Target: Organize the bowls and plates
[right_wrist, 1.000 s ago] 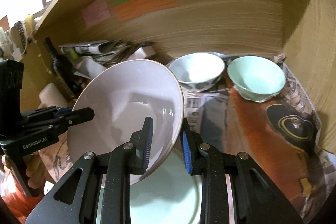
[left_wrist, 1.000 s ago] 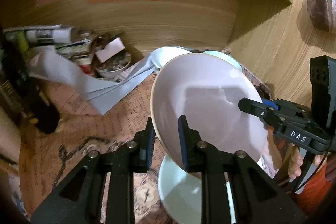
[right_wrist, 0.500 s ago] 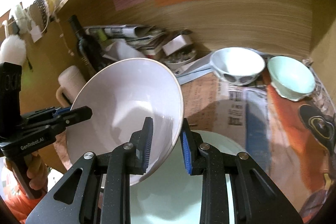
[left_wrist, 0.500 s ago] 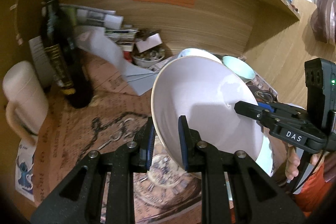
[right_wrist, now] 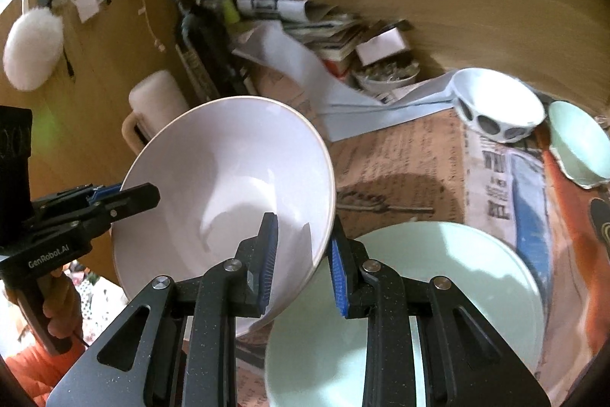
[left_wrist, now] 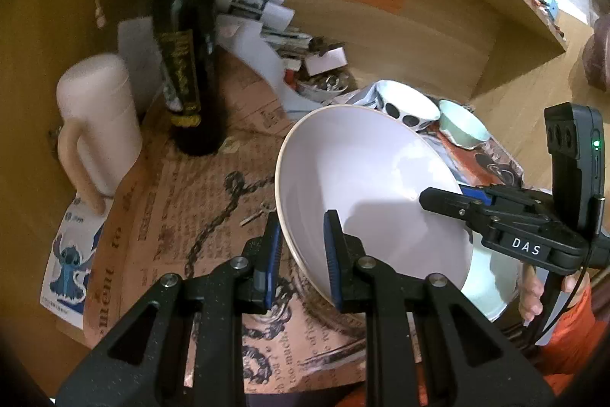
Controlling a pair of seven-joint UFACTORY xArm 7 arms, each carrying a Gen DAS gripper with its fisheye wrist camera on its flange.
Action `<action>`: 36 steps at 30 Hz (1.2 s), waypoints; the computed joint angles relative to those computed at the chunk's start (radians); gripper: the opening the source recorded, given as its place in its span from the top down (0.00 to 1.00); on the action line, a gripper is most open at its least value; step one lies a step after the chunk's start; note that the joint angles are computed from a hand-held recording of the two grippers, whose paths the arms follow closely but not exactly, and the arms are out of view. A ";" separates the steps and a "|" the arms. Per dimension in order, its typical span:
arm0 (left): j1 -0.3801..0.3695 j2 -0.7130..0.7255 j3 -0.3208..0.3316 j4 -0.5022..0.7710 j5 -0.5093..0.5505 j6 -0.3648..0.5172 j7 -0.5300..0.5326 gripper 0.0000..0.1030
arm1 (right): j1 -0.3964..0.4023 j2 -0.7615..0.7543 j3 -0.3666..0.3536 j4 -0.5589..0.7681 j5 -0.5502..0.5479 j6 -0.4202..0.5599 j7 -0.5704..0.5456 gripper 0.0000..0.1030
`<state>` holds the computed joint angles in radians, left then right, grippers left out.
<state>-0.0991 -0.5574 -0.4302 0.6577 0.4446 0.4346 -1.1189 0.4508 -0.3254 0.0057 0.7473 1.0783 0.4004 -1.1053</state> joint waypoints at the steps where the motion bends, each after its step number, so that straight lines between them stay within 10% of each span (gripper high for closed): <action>1: -0.005 -0.004 0.005 -0.007 -0.005 0.000 0.000 0.80 | 0.000 0.004 0.005 0.002 -0.007 -0.001 0.007 0.77; 28: -0.013 -0.022 0.038 -0.106 -0.104 -0.021 0.029 0.80 | 0.000 0.084 0.048 0.028 -0.171 -0.048 0.096 0.74; 36: 0.104 -0.094 -0.083 -0.038 0.044 0.017 -0.080 0.47 | 0.035 -0.027 -0.038 -0.005 -0.002 -0.105 -0.049 0.56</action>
<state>0.0053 -0.6509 -0.5129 0.6194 0.4890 0.4518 -1.1987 0.4858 -0.3520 -0.0326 0.7418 1.0765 0.2957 -1.1539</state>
